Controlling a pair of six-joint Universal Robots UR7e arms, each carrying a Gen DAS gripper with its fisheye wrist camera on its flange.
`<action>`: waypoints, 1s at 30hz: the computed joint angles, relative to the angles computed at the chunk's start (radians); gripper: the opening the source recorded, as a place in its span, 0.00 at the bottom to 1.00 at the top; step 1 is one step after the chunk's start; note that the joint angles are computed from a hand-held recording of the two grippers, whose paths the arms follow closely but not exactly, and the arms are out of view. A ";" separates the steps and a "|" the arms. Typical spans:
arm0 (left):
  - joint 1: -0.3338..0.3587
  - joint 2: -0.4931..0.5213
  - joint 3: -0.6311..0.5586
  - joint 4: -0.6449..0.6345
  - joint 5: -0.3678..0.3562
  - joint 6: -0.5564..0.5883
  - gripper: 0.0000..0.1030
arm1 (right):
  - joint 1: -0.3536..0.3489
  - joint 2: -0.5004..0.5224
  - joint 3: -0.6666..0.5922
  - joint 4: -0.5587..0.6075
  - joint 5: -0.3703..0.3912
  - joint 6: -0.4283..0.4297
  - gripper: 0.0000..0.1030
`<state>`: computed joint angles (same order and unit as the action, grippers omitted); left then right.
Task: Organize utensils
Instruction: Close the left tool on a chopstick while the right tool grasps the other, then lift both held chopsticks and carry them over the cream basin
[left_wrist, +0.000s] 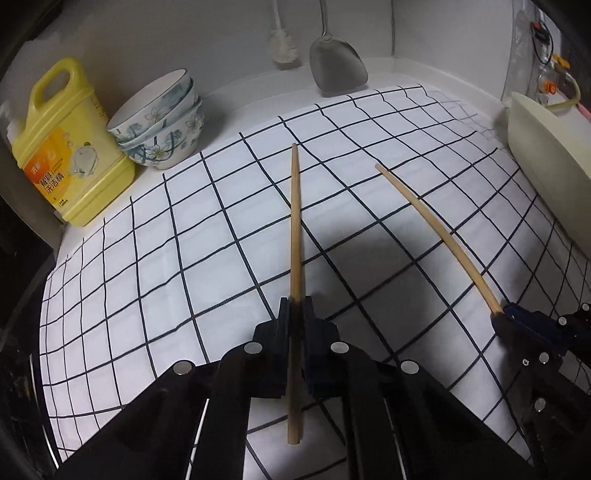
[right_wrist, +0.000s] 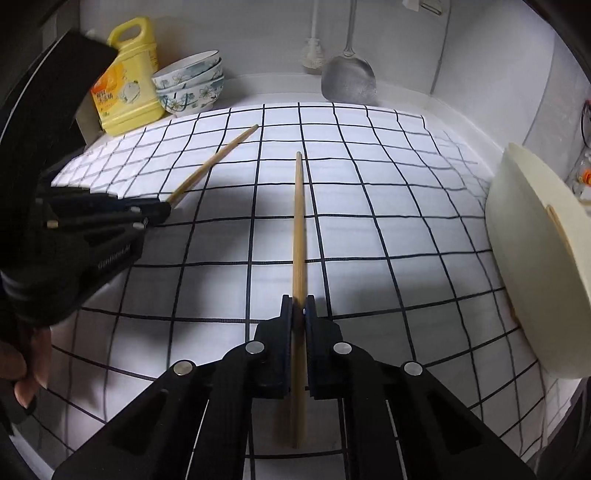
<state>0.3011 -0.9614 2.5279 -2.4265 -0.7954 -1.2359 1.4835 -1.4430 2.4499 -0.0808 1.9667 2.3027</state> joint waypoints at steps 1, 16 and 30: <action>-0.002 -0.007 0.007 -0.015 -0.009 0.000 0.07 | -0.009 -0.007 -0.002 0.018 -0.013 0.012 0.06; -0.176 -0.163 0.006 0.076 -0.096 -0.078 0.07 | 0.046 -0.206 -0.014 0.234 -0.048 0.198 0.06; -0.239 -0.060 -0.171 0.001 -0.052 0.061 0.07 | 0.027 -0.533 -0.117 0.496 -0.060 0.213 0.06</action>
